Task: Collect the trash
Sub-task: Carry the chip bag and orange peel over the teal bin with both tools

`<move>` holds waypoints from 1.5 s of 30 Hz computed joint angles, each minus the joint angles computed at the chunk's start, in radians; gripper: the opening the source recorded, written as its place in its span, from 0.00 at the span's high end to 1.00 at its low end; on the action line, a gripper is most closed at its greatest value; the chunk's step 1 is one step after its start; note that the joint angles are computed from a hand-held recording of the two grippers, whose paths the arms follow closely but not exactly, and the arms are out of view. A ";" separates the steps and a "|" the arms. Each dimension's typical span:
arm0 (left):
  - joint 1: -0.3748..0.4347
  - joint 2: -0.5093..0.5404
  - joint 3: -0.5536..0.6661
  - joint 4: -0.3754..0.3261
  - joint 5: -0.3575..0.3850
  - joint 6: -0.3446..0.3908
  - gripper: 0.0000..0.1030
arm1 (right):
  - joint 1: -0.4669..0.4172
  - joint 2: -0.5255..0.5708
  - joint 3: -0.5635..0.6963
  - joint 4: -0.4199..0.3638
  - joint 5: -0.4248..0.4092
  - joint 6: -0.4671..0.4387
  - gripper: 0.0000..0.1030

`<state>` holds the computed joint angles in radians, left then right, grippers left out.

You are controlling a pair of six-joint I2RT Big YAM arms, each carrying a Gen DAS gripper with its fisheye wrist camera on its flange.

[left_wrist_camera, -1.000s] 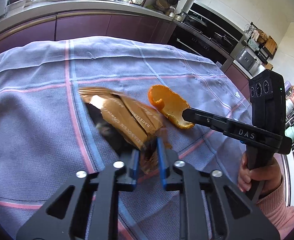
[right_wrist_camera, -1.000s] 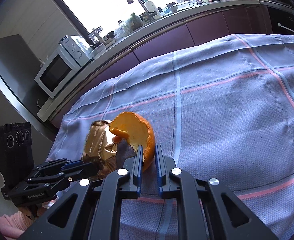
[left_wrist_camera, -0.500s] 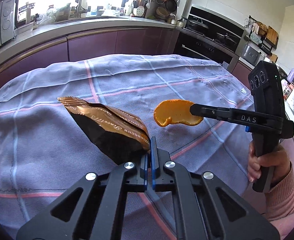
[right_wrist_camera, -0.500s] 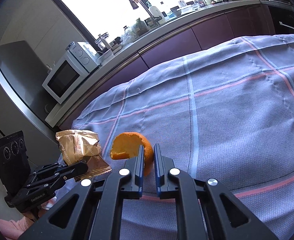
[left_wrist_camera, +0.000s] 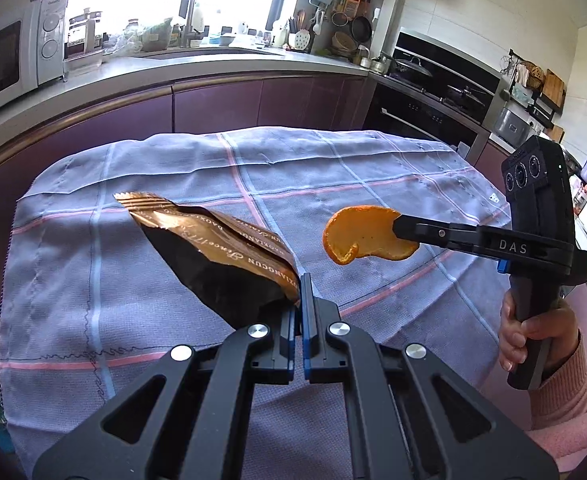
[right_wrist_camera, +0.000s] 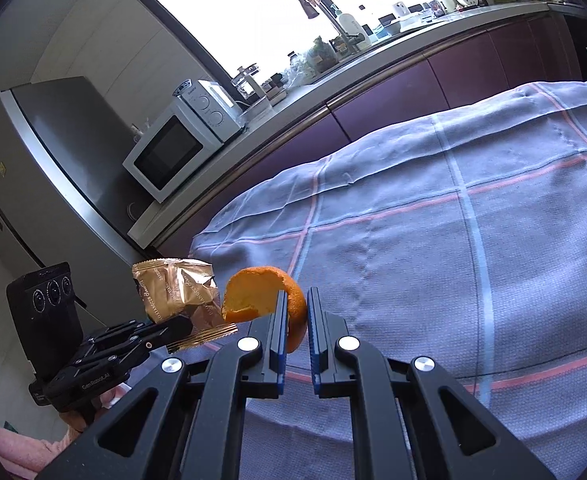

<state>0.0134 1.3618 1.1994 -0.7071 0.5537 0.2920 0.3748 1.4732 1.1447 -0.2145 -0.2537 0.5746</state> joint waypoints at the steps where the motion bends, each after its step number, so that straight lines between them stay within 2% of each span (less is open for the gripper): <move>1: 0.006 -0.004 -0.003 0.002 -0.001 -0.001 0.97 | 0.005 0.002 0.004 0.000 0.000 -0.001 0.92; 22: 0.199 -0.077 -0.028 -0.021 0.054 0.043 0.97 | 0.106 0.087 0.130 -0.018 -0.024 -0.025 0.92; 45: 0.345 -0.111 -0.030 -0.040 0.053 0.077 0.97 | 0.186 0.202 0.292 -0.064 -0.072 -0.055 0.92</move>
